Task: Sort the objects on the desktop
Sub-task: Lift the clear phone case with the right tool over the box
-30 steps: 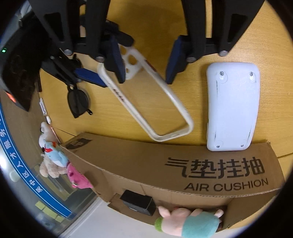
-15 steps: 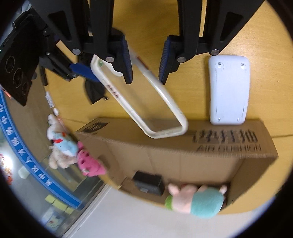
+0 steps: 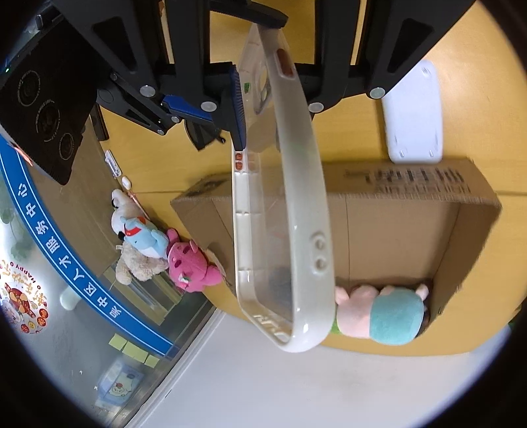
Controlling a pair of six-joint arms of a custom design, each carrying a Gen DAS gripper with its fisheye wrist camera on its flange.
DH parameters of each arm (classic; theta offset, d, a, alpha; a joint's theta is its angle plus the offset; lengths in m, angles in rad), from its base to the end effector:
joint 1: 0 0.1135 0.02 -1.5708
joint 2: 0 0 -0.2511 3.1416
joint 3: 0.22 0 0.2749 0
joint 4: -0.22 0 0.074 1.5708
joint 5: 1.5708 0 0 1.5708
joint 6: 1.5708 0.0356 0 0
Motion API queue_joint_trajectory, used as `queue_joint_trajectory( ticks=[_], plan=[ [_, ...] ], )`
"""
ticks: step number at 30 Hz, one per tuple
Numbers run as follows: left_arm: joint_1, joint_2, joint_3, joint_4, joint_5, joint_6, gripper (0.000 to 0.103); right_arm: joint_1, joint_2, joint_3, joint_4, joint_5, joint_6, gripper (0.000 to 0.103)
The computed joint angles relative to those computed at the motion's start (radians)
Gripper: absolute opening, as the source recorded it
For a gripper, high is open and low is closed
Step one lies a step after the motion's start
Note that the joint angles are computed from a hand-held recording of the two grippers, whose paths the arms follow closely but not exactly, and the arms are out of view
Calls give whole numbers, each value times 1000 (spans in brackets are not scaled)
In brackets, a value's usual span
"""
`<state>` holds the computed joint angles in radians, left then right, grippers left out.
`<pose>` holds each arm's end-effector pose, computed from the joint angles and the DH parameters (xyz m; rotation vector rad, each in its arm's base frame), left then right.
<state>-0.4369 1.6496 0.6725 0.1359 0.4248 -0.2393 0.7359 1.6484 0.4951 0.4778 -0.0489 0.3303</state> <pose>0.2751 -0.1447 0.0957 0.4459 2.4368 -0.8150 0.2127 0.1950 0.0744 -0.4943 2.2685 0.6154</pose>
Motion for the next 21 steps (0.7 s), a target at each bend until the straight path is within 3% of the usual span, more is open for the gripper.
queue_joint_trajectory(
  ticks=[9,15,21],
  plan=[
    [119,157,298,-147,79,110,19,-144,118,262,-79,-98,-41,75],
    [184,349,583,-313,77,148,19,-211,312,606,-297,-112,-107,75],
    [227,589,858,-501,31,169,21,-268,584,925,-487,-216,-54,75]
  ],
)
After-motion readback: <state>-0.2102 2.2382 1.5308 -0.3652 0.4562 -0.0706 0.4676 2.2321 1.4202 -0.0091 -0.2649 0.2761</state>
